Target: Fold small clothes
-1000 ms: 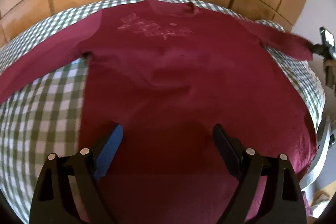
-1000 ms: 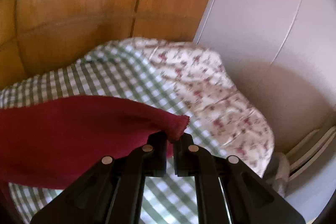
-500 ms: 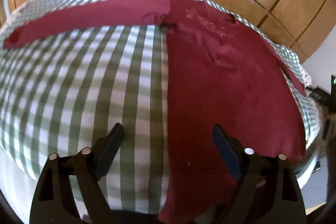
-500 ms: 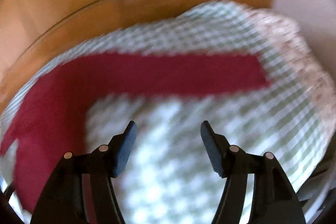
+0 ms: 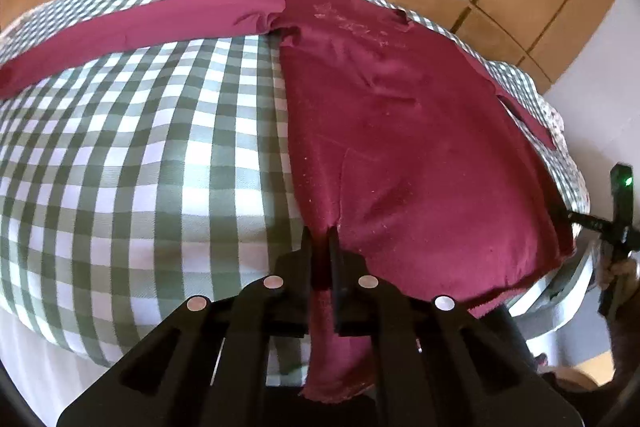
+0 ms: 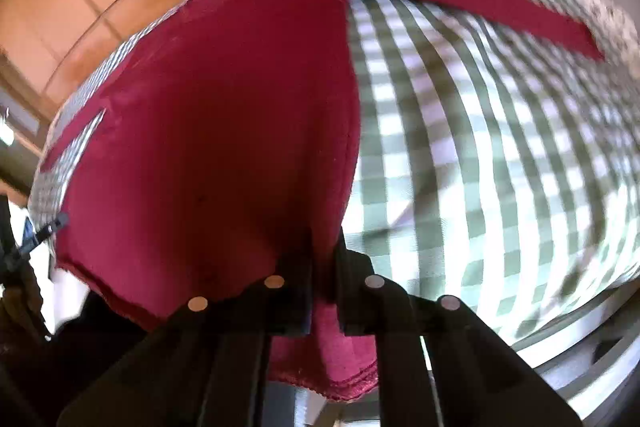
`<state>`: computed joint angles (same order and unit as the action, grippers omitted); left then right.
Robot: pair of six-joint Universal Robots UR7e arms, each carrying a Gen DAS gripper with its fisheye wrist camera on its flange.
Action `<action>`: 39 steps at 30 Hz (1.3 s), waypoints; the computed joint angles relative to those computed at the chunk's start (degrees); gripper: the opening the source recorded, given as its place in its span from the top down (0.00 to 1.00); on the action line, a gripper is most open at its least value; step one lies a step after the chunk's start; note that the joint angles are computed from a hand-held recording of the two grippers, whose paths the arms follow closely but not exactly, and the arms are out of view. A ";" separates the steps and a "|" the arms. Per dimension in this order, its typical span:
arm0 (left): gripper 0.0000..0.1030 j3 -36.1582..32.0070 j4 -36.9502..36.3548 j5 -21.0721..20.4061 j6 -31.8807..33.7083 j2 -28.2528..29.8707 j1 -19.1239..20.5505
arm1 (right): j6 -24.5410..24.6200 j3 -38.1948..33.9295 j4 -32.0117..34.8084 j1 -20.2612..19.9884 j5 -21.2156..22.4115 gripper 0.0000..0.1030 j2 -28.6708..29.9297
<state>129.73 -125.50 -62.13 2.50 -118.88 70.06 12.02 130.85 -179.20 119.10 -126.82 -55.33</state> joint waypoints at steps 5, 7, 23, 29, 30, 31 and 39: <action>0.95 0.38 6.57 1.33 -1.80 -4.66 -0.95 | 0.34 2.27 2.66 1.97 0.58 0.93 -2.49; 0.95 0.33 8.92 1.73 -2.89 -5.72 -0.65 | 1.70 2.79 4.04 1.59 1.00 0.93 -2.11; 0.36 0.58 -12.10 8.64 0.24 5.03 -7.40 | 8.25 5.26 -20.62 -14.42 6.14 0.72 -6.64; 0.36 0.49 -20.07 10.71 1.20 14.75 -7.11 | 13.05 0.65 -27.86 -24.00 8.51 0.72 -7.77; 0.36 0.43 -20.69 10.80 1.16 15.65 -6.92 | 13.81 -0.15 -28.05 -25.31 9.60 0.72 -8.20; 0.36 0.50 -21.24 11.35 1.21 16.44 -6.90 | 14.41 -1.04 -27.87 -26.34 10.34 0.72 -8.57; 0.21 1.28 -23.12 12.91 1.88 19.19 -6.43 | 17.01 -8.83 -22.30 -31.84 9.90 0.71 -8.96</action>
<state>131.01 -148.61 -49.22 4.38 -99.69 63.63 29.03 122.02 -201.51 87.25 -116.92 -64.29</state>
